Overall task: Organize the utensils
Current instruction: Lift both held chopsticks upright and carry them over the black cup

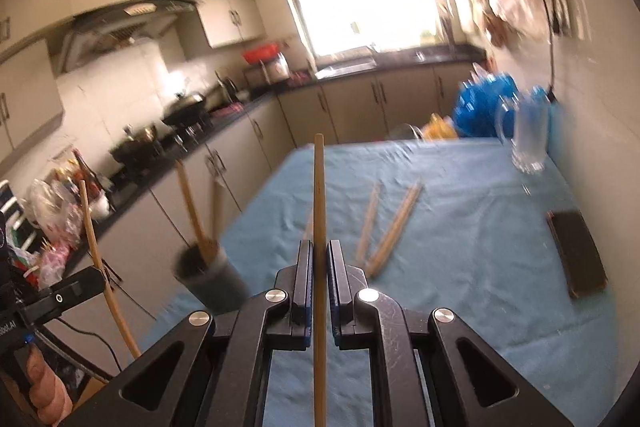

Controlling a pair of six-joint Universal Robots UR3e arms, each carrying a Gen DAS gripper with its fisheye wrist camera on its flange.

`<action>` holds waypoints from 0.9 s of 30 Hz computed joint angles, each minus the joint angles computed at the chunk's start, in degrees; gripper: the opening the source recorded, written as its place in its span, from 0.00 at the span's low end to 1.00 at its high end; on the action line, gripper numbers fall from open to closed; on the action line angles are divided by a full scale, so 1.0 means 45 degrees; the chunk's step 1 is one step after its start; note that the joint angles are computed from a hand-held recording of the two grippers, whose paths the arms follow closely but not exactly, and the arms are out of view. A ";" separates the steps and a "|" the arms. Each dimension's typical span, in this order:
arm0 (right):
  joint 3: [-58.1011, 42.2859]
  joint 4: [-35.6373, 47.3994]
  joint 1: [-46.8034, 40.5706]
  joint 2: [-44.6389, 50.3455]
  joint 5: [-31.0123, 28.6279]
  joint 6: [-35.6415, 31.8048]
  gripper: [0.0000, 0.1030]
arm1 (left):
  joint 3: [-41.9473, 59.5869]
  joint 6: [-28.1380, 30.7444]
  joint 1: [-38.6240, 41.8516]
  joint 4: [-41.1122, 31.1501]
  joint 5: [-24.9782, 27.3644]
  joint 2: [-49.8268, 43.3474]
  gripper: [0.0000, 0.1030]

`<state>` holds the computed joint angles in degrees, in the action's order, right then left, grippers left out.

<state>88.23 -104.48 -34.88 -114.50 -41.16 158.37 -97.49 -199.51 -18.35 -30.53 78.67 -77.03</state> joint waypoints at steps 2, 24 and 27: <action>-0.0183 -0.1606 0.0881 0.0506 -0.0079 0.1372 0.07 | 0.0262 0.0317 0.0584 -0.0426 0.0049 0.0564 0.06; -0.8948 -1.0352 0.9886 1.1186 -0.7340 0.8732 0.07 | 0.3170 0.1254 0.3816 0.1869 0.0529 -0.3724 0.06; -0.8962 -1.0641 1.0256 1.1631 -0.8035 0.8329 0.07 | 0.3002 0.1175 0.4052 0.2109 0.0160 -0.4176 0.06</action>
